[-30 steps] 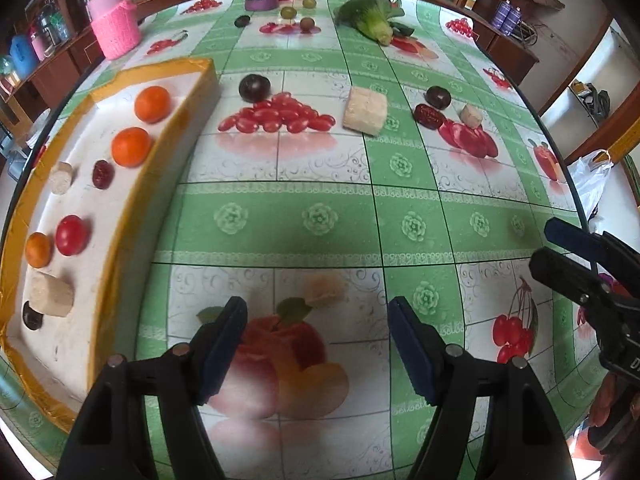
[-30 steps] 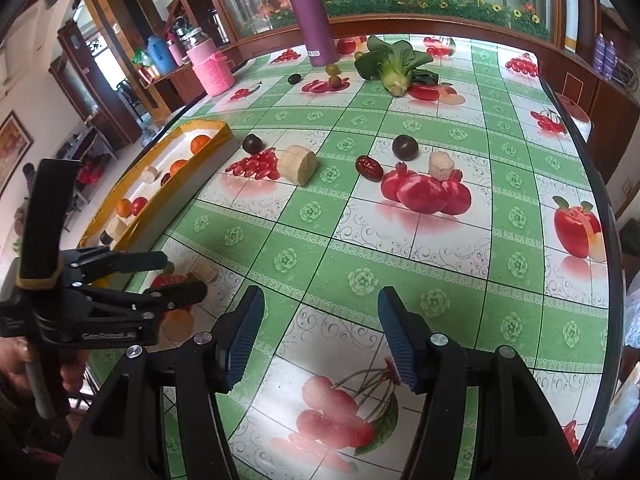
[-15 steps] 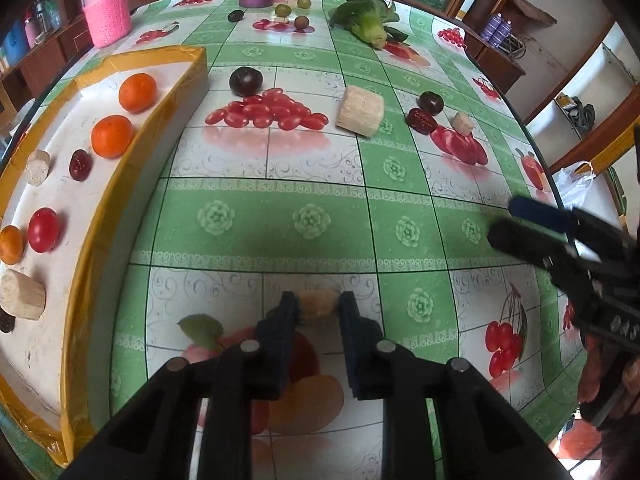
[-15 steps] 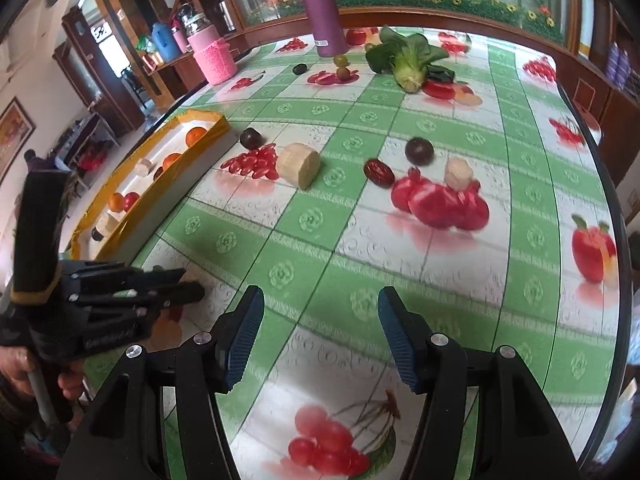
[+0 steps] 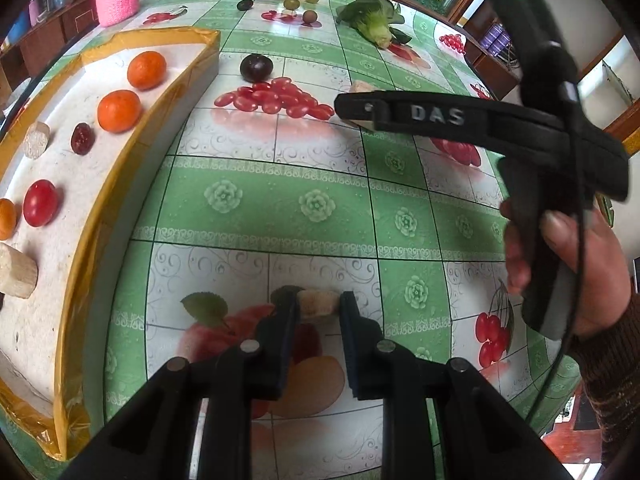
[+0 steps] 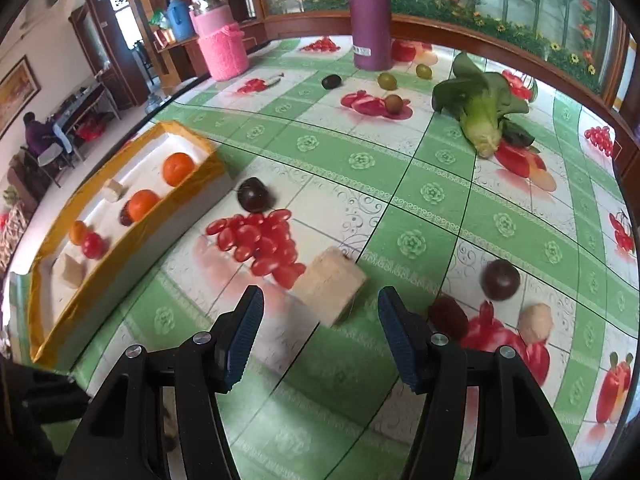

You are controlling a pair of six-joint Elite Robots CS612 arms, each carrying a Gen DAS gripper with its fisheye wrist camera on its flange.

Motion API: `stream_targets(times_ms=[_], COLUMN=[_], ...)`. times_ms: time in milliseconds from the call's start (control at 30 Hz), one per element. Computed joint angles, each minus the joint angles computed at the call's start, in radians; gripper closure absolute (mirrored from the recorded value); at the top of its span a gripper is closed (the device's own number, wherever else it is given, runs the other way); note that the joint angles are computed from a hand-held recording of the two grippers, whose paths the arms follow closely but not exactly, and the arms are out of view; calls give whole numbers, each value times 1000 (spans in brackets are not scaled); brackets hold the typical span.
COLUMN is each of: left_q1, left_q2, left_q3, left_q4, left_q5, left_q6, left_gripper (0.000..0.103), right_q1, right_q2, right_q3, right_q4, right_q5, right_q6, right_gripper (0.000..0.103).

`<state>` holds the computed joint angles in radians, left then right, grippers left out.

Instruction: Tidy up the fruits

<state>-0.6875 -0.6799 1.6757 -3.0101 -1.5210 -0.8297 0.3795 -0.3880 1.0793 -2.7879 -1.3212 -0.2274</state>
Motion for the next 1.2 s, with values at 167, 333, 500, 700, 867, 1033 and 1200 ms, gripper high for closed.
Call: stream_targets(times_ms=[167,333,500,700,867,1033,1200], left_q1=[3,6,4,-5,-11,-17,-21], left_q2=[1,2,-4,-14,-23,-36,-48], left_q3=[5,8,20,29,39,53,69], left_q4=[-18,-33,-44,-37,-54,-70,-81], left_q5=[-10,-21,-24,-17,-12,0,14], left_q6=[0,-1,-1,13,21,34,40], left_gripper=[78,78,78,78,78,79,78], right_q1=[-5,-10,-31,-44,-44,-46,-40], right_q2=[13,-15,-77,-141,-172,-191,-196], right_q3=[-22,32,140,252,320,365,379], right_q4=[25,-17,-70,-118,-155,-174,-187], right_q5=[12,1,58,71,53,55,54], right_q6=[-6,-18,-24,-47,-50,-36,-20], right_gripper=[63,63,63,63,63,63,63])
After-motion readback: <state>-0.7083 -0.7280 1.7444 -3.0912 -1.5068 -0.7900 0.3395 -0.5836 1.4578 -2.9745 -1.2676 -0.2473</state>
